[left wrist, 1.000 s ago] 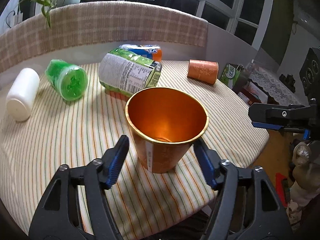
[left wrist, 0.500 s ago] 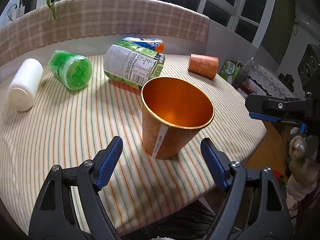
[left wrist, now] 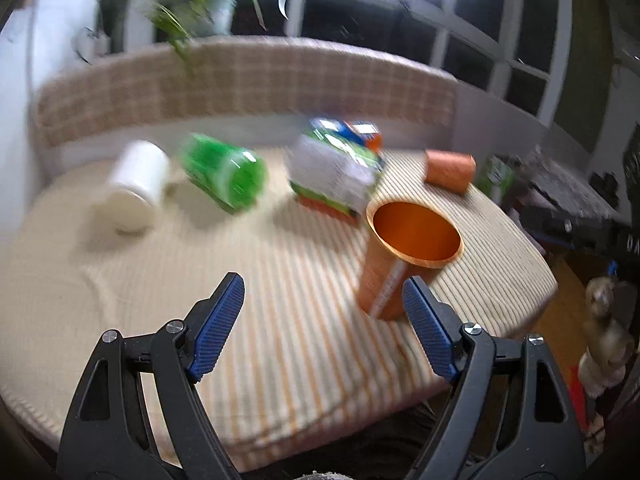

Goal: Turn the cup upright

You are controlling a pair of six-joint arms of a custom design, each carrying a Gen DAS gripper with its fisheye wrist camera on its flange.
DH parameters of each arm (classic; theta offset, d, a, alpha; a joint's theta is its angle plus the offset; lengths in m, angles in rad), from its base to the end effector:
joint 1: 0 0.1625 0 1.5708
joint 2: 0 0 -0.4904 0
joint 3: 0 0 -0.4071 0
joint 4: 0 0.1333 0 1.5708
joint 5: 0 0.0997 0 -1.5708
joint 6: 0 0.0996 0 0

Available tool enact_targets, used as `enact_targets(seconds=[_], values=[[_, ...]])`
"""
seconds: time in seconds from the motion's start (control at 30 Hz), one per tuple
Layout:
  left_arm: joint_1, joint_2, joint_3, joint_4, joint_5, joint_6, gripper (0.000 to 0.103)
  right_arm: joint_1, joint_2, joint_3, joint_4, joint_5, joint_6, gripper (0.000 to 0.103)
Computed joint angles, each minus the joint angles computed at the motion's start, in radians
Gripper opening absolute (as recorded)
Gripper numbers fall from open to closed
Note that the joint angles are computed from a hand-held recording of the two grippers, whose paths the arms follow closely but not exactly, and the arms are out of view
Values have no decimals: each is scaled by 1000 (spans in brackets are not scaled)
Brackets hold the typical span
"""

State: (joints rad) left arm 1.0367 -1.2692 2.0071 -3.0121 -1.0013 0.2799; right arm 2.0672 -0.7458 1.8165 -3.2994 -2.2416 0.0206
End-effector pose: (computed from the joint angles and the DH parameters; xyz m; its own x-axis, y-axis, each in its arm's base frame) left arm -0.1329 -0.5920 0.3574 -0.7601 0.3049 -0.5739 0.6224 0.5954 -0.5080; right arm 0.3876 -0.5657 0.1372 -0.8774 -0.0245 0.4792 -0.3589 0.6964 -0.6215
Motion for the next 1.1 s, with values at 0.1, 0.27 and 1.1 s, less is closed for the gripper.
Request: enact_targets(seconds=[0.1, 0.27, 1.1], values=[[-21, -1, 14, -117, 48, 35, 87, 17, 21, -9, -64, -38, -66, 87], [-52, 2, 34, -297, 100, 115, 102, 43, 64, -34, -171, -102, -177, 97], [-72, -3, 24, -334, 159, 117, 103, 45, 96, -53, -223, -152, -201, 103]])
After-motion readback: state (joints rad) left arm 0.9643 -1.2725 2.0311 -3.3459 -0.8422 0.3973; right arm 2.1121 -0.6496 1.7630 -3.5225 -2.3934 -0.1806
